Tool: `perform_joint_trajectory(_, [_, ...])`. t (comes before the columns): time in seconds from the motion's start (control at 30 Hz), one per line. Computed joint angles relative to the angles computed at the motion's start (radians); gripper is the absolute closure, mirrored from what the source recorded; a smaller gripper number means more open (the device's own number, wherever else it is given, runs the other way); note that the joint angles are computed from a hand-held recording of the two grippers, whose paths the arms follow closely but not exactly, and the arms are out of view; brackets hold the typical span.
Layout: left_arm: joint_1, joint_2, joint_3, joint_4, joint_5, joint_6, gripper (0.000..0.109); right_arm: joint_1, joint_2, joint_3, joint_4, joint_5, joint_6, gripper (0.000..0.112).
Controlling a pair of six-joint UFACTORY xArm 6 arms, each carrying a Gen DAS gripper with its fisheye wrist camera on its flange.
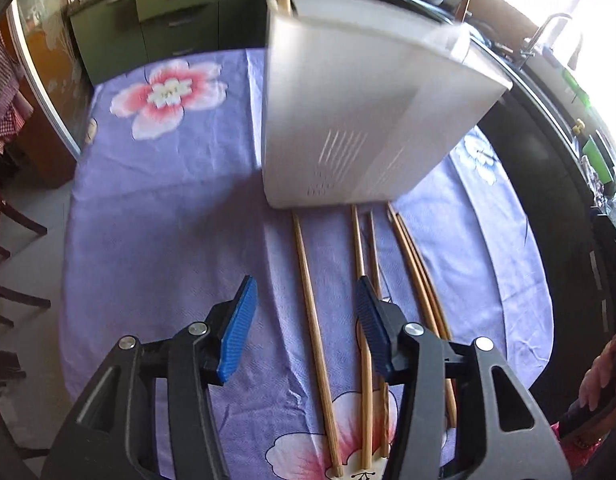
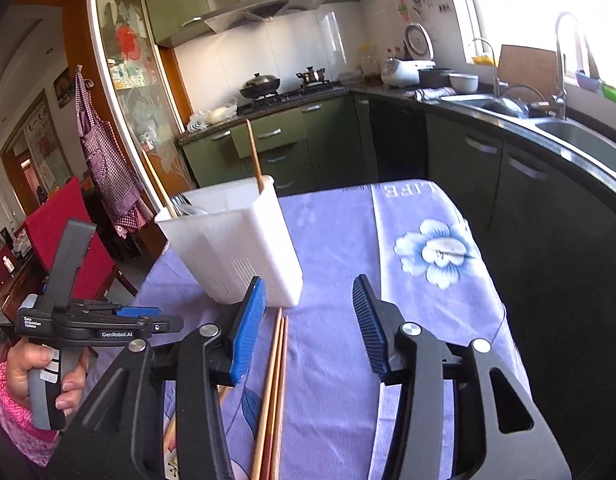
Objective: Organize utensils
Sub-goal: 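Grasp another wooden chopstick with the left gripper while the right gripper moves toward the chopsticks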
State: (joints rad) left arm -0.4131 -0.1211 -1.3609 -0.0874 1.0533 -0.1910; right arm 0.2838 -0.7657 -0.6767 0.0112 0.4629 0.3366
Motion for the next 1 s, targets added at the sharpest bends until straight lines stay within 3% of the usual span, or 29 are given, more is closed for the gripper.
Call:
perform_joint_trajectory(0.2, [-0.009,0.068,-0.027,0.022,0.026,-0.031,0.071,-0.052,-0.067,0.095,0.113,0.004,-0.049,0.066])
perform_joint_trajectory(0.5, [-0.027,0.135,-0.079,0.049,0.058,-0.051,0.085,-0.066,-0.061,0.1,0.17,-0.006,-0.09,0.066])
perform_joint_trajectory(0.8, [-0.07,0.13,-0.06,0.152,0.037,-0.107,0.094,-0.067,-0.063,0.101,0.184,-0.008,-0.086,0.065])
perform_joint_trajectory(0.9, [-0.071,0.117,-0.043,0.146,0.029,-0.111,0.101,-0.063,-0.054,0.096,0.19,-0.005,-0.091,0.065])
perform_joint_trajectory(1.0, [-0.055,0.101,-0.025,0.119,0.022,-0.09,0.101,-0.053,-0.04,0.088,0.185,-0.002,-0.089,0.065])
